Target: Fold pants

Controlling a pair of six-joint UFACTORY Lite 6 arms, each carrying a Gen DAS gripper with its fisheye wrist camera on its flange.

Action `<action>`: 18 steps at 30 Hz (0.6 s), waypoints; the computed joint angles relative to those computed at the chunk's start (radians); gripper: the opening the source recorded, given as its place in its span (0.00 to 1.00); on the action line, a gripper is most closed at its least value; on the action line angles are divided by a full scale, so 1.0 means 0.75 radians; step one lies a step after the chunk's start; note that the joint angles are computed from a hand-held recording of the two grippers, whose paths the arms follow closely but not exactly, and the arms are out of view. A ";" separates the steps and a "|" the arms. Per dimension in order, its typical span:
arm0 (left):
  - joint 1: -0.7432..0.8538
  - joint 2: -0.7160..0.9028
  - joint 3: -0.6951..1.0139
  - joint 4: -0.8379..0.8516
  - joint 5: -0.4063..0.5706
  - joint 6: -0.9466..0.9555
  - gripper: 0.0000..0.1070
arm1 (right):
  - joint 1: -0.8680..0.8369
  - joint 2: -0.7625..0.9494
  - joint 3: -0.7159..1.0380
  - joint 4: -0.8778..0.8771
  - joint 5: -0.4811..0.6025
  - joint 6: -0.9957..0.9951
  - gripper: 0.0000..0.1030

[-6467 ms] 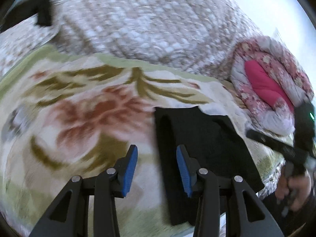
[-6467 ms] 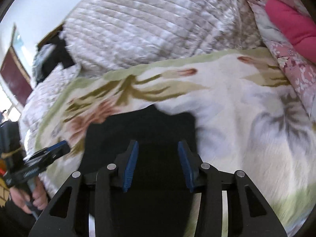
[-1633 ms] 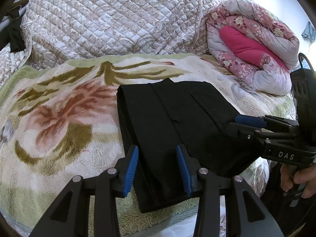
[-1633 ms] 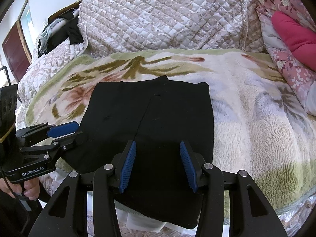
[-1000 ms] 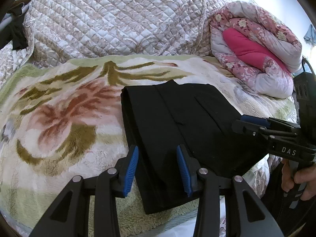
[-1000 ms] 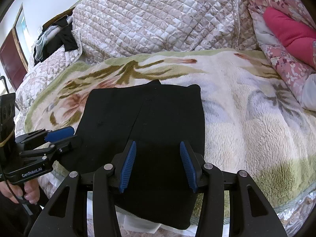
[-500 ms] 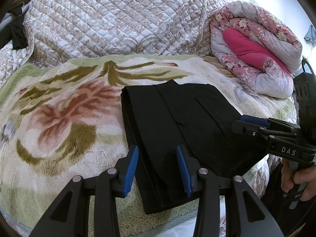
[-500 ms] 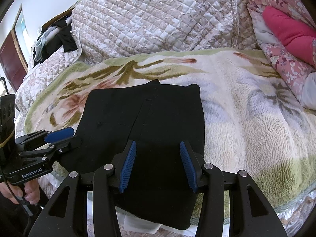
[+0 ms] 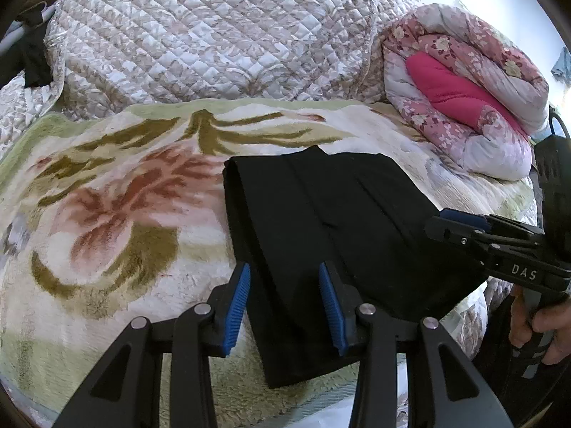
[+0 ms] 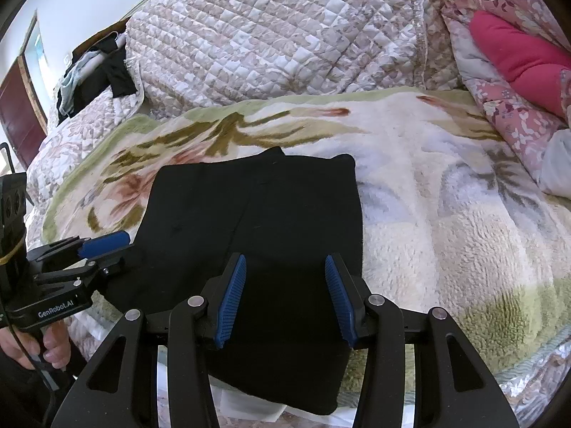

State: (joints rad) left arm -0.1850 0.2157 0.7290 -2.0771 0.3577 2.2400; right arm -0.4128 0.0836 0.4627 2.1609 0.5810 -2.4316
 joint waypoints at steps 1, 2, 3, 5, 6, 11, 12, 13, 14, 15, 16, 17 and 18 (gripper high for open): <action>0.011 0.011 0.009 0.010 0.005 -0.008 0.41 | -0.005 0.001 0.002 -0.001 0.000 0.002 0.46; 0.021 0.019 0.016 0.016 0.007 -0.013 0.41 | -0.004 -0.005 -0.002 0.006 -0.003 0.003 0.46; 0.031 0.024 0.024 0.028 0.010 -0.028 0.41 | -0.009 -0.006 -0.001 0.006 -0.004 0.006 0.46; 0.056 0.033 0.040 0.076 0.018 -0.086 0.41 | -0.019 -0.015 -0.007 0.013 -0.009 0.010 0.46; 0.073 0.041 0.052 0.111 0.025 -0.126 0.41 | -0.027 -0.013 -0.002 0.004 -0.012 0.021 0.46; 0.137 0.084 0.101 0.288 0.085 -0.333 0.41 | -0.086 0.020 0.028 -0.078 0.007 0.123 0.46; 0.146 0.094 0.109 0.316 0.098 -0.366 0.41 | -0.101 0.029 0.035 -0.098 0.015 0.146 0.46; 0.152 0.103 0.116 0.333 0.108 -0.386 0.41 | -0.112 0.036 0.041 -0.115 0.022 0.162 0.46; 0.155 0.111 0.124 0.350 0.119 -0.405 0.41 | -0.116 0.042 0.045 -0.122 0.026 0.173 0.46; 0.162 0.119 0.131 0.369 0.133 -0.427 0.41 | -0.126 0.051 0.052 -0.135 0.033 0.187 0.46; 0.167 0.129 0.139 0.389 0.148 -0.451 0.41 | -0.132 0.059 0.057 -0.146 0.038 0.198 0.46; 0.167 0.143 0.154 0.408 0.154 -0.477 0.41 | -0.138 0.069 0.065 -0.160 0.044 0.212 0.46; 0.165 0.159 0.169 0.426 0.154 -0.502 0.41 | -0.145 0.086 0.079 -0.179 0.048 0.235 0.46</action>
State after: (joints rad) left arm -0.0612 0.3347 0.8558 -1.7578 0.4730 1.8637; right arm -0.5213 0.1479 0.5216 2.0267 0.6170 -2.2557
